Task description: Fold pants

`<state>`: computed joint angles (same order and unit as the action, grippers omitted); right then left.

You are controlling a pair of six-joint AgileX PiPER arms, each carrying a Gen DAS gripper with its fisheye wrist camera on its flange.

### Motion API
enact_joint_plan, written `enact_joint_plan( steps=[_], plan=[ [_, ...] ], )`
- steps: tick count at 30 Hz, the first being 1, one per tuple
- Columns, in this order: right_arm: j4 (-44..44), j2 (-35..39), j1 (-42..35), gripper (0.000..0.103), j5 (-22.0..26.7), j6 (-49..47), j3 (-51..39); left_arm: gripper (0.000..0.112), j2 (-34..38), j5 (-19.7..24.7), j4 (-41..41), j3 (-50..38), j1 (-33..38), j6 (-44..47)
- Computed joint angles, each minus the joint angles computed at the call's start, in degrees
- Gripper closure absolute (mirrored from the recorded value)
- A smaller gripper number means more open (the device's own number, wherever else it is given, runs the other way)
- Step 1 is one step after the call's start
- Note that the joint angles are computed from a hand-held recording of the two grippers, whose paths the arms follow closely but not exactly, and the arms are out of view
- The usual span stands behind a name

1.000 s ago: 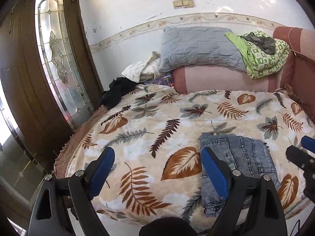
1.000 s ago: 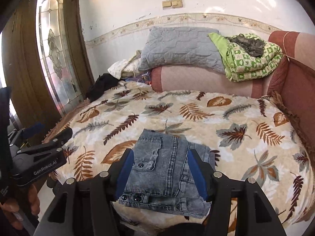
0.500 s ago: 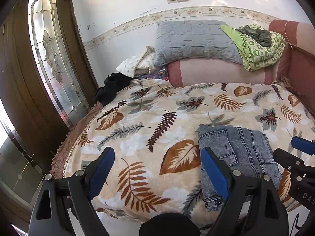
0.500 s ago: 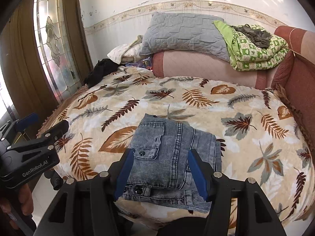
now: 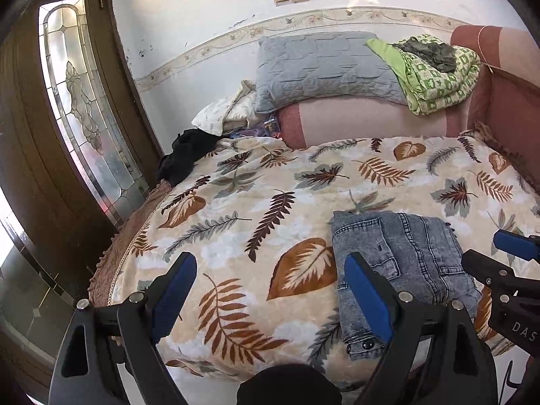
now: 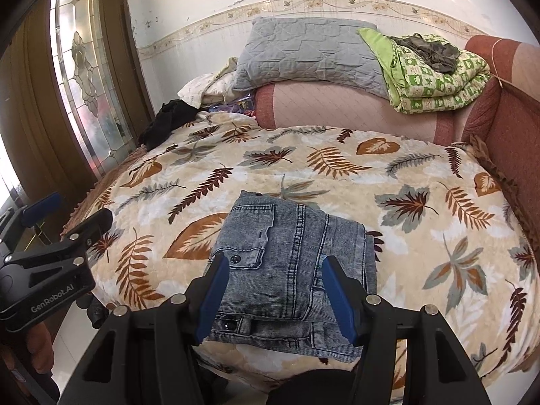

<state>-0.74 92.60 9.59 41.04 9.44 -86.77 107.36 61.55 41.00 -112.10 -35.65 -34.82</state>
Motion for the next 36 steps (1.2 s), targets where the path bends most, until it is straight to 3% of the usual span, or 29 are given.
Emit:
enact_joint_plan(
  steps=[36],
  plan=[
    [2.7,2.1,-2.3,0.042,0.6,-1.2,-0.1,0.023,2.6,-0.1,-6.5,-1.9,1.5,4.8]
  ],
)
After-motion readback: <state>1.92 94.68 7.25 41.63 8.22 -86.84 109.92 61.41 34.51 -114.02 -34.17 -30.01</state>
